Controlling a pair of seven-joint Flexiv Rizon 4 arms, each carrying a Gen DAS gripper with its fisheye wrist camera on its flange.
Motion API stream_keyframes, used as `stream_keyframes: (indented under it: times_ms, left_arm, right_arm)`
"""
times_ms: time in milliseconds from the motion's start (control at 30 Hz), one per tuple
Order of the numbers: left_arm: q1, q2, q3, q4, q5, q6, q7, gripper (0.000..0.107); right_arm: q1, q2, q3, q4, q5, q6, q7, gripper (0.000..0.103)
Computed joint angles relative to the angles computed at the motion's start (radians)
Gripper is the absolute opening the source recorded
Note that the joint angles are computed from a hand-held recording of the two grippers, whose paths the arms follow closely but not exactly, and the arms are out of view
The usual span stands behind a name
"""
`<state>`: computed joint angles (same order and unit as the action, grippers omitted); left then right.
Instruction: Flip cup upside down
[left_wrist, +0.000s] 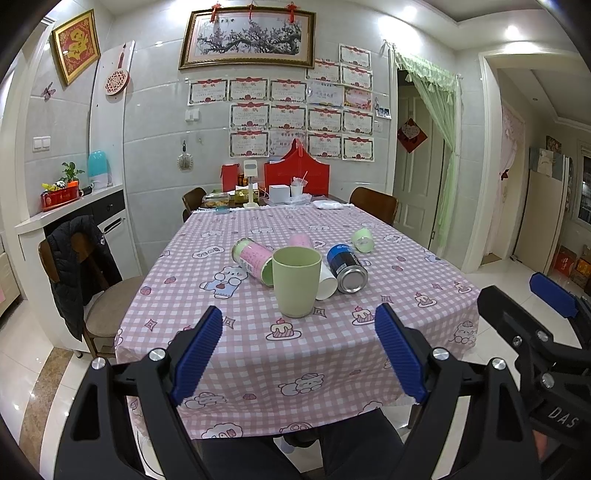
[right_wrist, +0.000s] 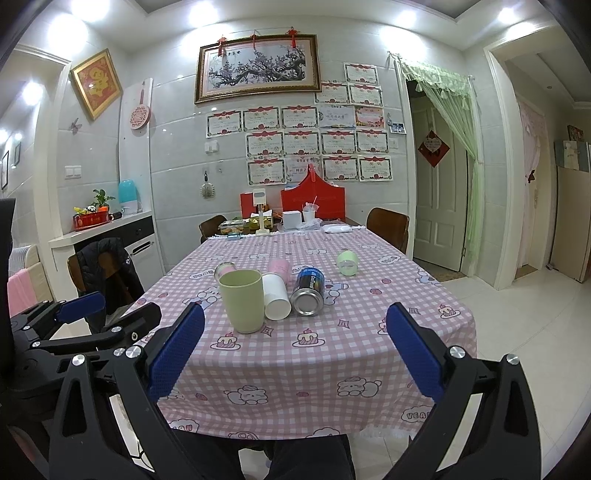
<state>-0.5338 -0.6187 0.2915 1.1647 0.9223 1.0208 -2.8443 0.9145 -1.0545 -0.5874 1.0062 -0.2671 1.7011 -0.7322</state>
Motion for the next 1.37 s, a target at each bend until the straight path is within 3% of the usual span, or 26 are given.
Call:
stream_keyframes:
  times_ms: [1367]
  left_arm:
    - [-0.002,0.012,-0.011,0.008,0.017,-0.027,-0.002,0.083]
  right_arm:
    - [0.000,-0.004,0.001,0.000,0.000,-0.002,0.001,0.095]
